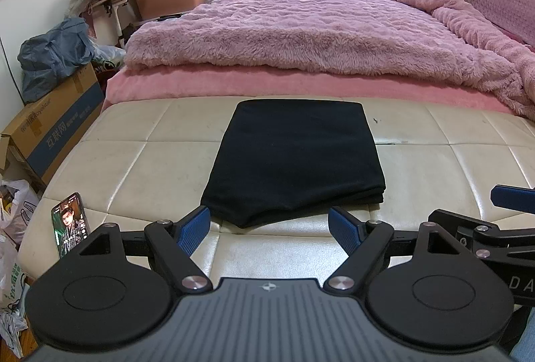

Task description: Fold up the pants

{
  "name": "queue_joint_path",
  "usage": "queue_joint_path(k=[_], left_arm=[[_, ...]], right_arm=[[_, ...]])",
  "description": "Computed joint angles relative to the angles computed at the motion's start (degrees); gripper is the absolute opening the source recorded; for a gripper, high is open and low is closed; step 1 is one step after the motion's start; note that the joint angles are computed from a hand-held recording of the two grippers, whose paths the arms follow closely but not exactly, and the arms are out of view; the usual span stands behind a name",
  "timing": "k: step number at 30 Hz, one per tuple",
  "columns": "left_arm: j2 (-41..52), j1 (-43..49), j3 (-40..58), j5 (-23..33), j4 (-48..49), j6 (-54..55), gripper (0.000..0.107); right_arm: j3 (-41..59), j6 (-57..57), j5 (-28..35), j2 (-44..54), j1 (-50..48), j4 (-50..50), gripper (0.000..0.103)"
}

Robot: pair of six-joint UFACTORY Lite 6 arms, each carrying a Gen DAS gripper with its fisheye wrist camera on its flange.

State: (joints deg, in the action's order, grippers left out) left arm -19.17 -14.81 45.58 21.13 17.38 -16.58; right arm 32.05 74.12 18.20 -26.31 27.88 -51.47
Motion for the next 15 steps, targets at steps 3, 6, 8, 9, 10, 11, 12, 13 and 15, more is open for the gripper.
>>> queue_joint_path(k=[3,6,8,9,10,11,12,13,15], left_arm=[[0.0,0.0,0.0,0.0,0.1,0.0,0.094],[0.0,0.1,0.0,-0.1,-0.3,0.3,0.094],[0.0,0.1,0.0,0.0,-0.2,0.2,0.094],[0.2,-0.2,0.2,0.2,0.1,-0.2,0.094],[0.2,0.0,0.3,0.3,-0.6,0.5,0.094],[0.0,-0.2,0.3,0.5,-0.6,0.4,0.094],[-0.1,-0.1,0.3,0.5,-0.7,0.5,0.094],[-0.1,-0.1,0.3,0.4,-0.6,0.5,0.094],[-0.3,-0.4,0.2,0.4,0.0,-0.2,0.094]], right_arm=[[-0.1,-0.4,-0.2,0.0,-0.3,0.3,0.082],[0.1,0.9,0.0,0.3,0.3,-0.5,0.082],[0.2,1.5,0.3,0.4,0.7,-0.8,0.082],[0.2,1.9,0.4,0.5,0.9,-1.0,0.082],[0.2,1.4,0.1,0.5,0.6,-0.6,0.082],[0.2,1.3,0.1,0.6,0.6,-0.5,0.082],[0.3,1.3,0.1,0.8,0.6,-0.4,0.082],[0.2,0.1,-0.2,0.6,0.1,0.6,0.082],[0.4,0.2,0.1,0.9,0.4,0.6,0.082]])
